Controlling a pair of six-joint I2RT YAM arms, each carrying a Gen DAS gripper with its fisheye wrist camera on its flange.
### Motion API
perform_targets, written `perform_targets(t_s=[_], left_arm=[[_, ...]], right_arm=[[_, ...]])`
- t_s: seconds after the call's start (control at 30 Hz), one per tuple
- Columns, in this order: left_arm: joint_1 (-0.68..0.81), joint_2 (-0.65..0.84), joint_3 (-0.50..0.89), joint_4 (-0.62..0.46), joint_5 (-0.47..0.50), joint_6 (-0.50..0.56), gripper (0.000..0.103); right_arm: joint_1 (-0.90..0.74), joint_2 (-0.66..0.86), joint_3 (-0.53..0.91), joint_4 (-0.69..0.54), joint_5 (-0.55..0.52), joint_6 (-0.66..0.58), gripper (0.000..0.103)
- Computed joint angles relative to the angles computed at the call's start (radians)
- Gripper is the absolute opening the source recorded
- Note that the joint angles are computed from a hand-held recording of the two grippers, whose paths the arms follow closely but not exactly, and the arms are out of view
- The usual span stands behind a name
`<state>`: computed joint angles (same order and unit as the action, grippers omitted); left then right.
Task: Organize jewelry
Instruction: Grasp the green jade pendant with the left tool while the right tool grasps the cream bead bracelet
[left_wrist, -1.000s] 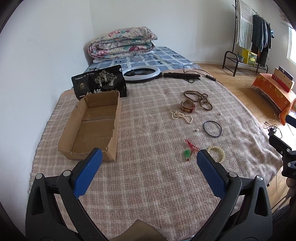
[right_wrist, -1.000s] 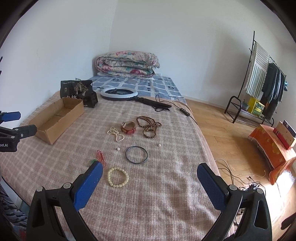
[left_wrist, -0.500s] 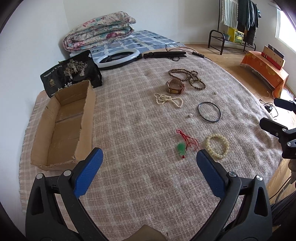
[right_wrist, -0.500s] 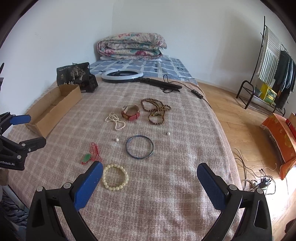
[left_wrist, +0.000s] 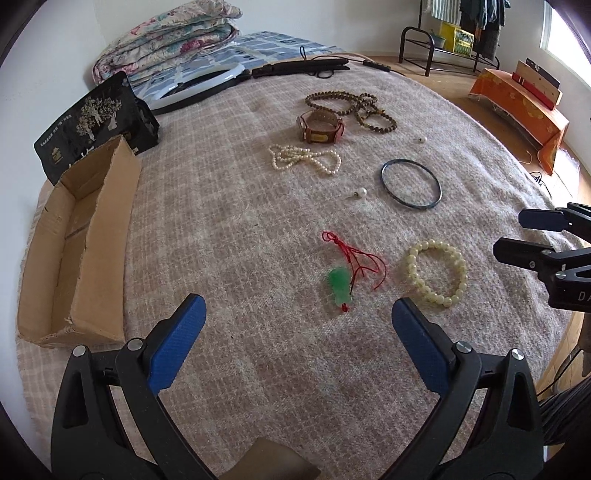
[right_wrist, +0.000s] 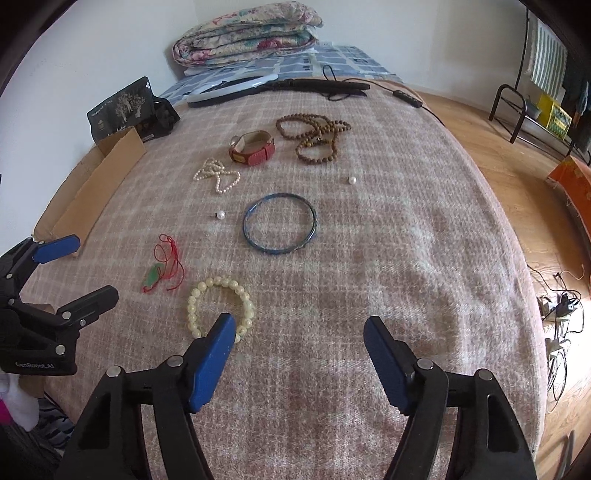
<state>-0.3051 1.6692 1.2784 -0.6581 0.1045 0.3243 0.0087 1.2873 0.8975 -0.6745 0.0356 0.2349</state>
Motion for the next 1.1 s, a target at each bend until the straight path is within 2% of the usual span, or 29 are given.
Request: perform_targets(t_s=[0.1,0.17,0.23,0.3,0.37,0.47,0.7,0.8,1.0,1.1], left_arm=[[0.013,0.05,0.035,-0.028,0.013,-0.023,0.101],[0.017,0.072,0.052,-0.043,0.031,-0.023,0.091],[0.016,0.095,0.065,-0.052,0.038,-0.028,0.088],[0.017,0.119,0.079,-0.059,0.049,-0.04,0.079],[0.013,0.145,0.099,-0.074,0.057,-0.049,0.067],[0.006,0.167,0.112,-0.075,0.064,-0.056,0.059],[-0.016,0.184,0.114,-0.059,0.067,-0.043,0.054],[-0.013,0.19,0.118,-0.058,0.071,-0.046,0.048],[-0.012,0.192,0.123,-0.06,0.064,-0.045,0.03],[-0.015,0.194,0.129,-0.064,0.061,-0.045,0.017]], right_arm=[[0.007,0.025,0.003,0.013,-0.01,0.006,0.071],[0.015,0.044,0.013,0.017,-0.02,0.016,0.07],[0.025,0.063,0.024,0.019,-0.028,0.019,0.068],[0.034,0.084,0.033,0.022,-0.025,0.015,0.066],[0.037,0.103,0.039,0.024,-0.025,0.011,0.061],[0.029,0.12,0.036,0.032,-0.045,0.004,0.053],[0.031,0.156,0.041,0.048,-0.07,-0.005,0.044],[0.05,0.177,0.052,0.049,-0.06,-0.013,0.04],[0.081,0.214,0.064,0.055,-0.034,-0.029,0.034],[0.08,0.22,0.065,0.06,-0.045,-0.036,0.025]])
